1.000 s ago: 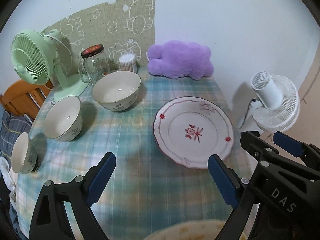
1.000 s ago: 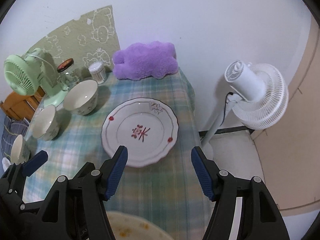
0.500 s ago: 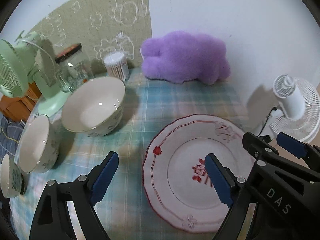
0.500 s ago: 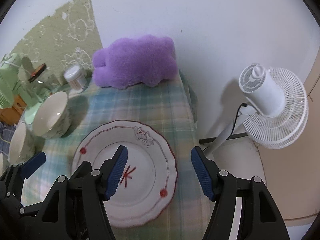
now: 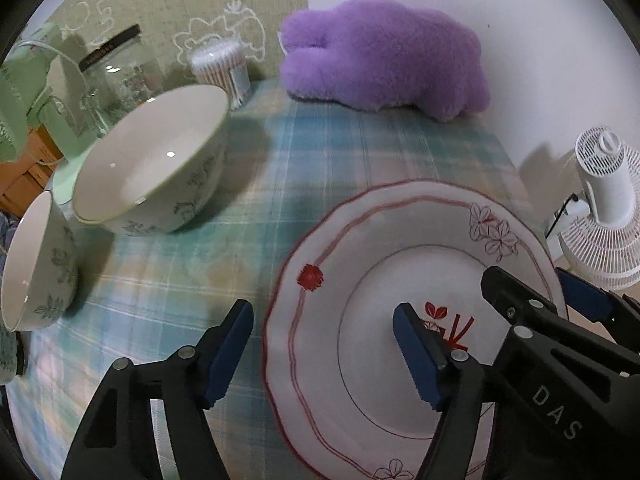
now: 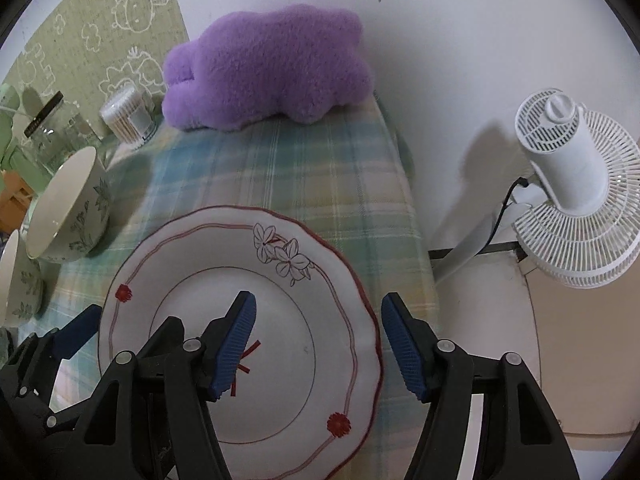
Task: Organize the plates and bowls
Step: 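Grasp the rim of the white red-flowered plate with the left tool, then lift and carry the red-flowered plate over the yellow-flowered stack with the left tool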
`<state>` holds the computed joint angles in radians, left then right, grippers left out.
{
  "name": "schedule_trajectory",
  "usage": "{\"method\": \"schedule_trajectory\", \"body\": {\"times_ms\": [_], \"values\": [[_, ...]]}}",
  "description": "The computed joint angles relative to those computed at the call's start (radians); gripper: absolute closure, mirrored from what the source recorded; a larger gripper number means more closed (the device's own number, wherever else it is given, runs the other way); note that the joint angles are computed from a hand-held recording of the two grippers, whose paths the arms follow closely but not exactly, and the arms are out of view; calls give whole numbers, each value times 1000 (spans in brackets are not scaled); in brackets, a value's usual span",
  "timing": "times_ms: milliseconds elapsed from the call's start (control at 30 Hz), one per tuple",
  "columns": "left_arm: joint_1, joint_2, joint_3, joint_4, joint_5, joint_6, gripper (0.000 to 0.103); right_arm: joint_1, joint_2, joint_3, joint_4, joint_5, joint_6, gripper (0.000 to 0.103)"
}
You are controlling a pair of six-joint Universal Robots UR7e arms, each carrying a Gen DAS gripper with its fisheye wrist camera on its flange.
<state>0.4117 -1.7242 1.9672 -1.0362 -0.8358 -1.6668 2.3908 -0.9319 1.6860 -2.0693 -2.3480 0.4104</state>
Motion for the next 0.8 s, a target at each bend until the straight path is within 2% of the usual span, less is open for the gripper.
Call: {"method": "schedule_trajectory", "body": {"times_ms": [100, 300, 467, 700, 800], "values": [[-5, -3, 7, -17, 2, 17, 37, -3, 1, -4, 22, 3, 19, 40], [-27, -5, 7, -1, -4, 0, 37, 5, -2, -13, 57, 0, 43, 42], [-64, -26, 9, 41, -55, -27, 37, 18, -16, -9, 108, 27, 66, 42], [-142, -67, 21, 110, -153, -93, 37, 43, -56, 19, 160, 125, 70, 43], [-174, -84, 38, 117, -168, -98, 36, 62, -62, 40, 153, 106, 42, 49]]}}
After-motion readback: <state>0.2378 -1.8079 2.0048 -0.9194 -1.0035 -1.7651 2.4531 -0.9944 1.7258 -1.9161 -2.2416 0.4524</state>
